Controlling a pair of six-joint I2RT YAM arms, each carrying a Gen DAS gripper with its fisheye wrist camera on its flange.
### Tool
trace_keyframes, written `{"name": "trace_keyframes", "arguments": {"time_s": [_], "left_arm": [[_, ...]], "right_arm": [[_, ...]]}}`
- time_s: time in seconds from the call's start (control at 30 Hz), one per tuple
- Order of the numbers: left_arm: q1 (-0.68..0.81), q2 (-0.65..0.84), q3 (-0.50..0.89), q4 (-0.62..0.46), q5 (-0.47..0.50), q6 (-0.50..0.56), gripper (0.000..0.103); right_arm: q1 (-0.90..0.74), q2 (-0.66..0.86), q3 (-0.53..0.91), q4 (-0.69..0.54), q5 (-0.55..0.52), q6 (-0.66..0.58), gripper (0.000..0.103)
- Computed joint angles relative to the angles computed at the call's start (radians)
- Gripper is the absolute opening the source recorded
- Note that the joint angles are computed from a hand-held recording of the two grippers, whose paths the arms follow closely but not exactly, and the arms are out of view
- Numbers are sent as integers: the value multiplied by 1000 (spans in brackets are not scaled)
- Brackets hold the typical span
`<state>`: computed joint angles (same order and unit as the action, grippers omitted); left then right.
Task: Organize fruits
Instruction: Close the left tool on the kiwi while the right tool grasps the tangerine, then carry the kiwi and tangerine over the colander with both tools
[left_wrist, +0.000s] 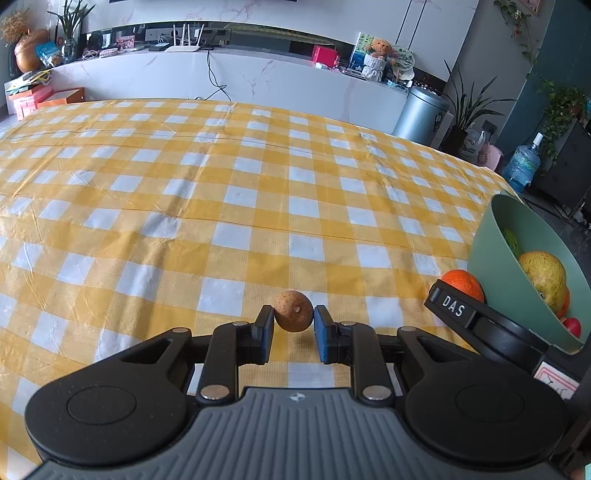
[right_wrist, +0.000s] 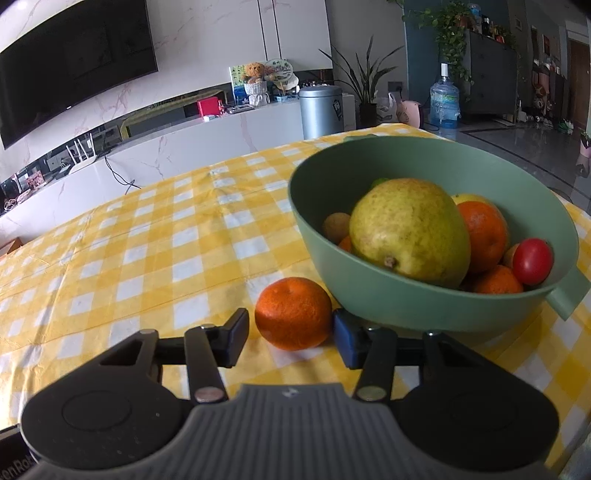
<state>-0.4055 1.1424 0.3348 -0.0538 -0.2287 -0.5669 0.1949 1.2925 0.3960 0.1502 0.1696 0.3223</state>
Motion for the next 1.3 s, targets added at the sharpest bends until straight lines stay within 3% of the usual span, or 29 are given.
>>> {"name": "trace_keyframes", "arguments": {"time_s": [0.3,0.7,1.03,1.3], "left_arm": [[-11,-13,6,-15,-8,6,25],[-94,-128,20,-152,-69,-27,25],[-273,-225,100,-345,-174,-134,25],[-435,-152,236,-382,-234,-191,25]], "right_arm": [[-81,-68,0,-79,-155,-72,41],[-203,-353,-18,-352,-403,-258,41],[-514,-559,64,-675,-733,-557,41],[-893,-452,216,-897,-1022,-936,41]]}}
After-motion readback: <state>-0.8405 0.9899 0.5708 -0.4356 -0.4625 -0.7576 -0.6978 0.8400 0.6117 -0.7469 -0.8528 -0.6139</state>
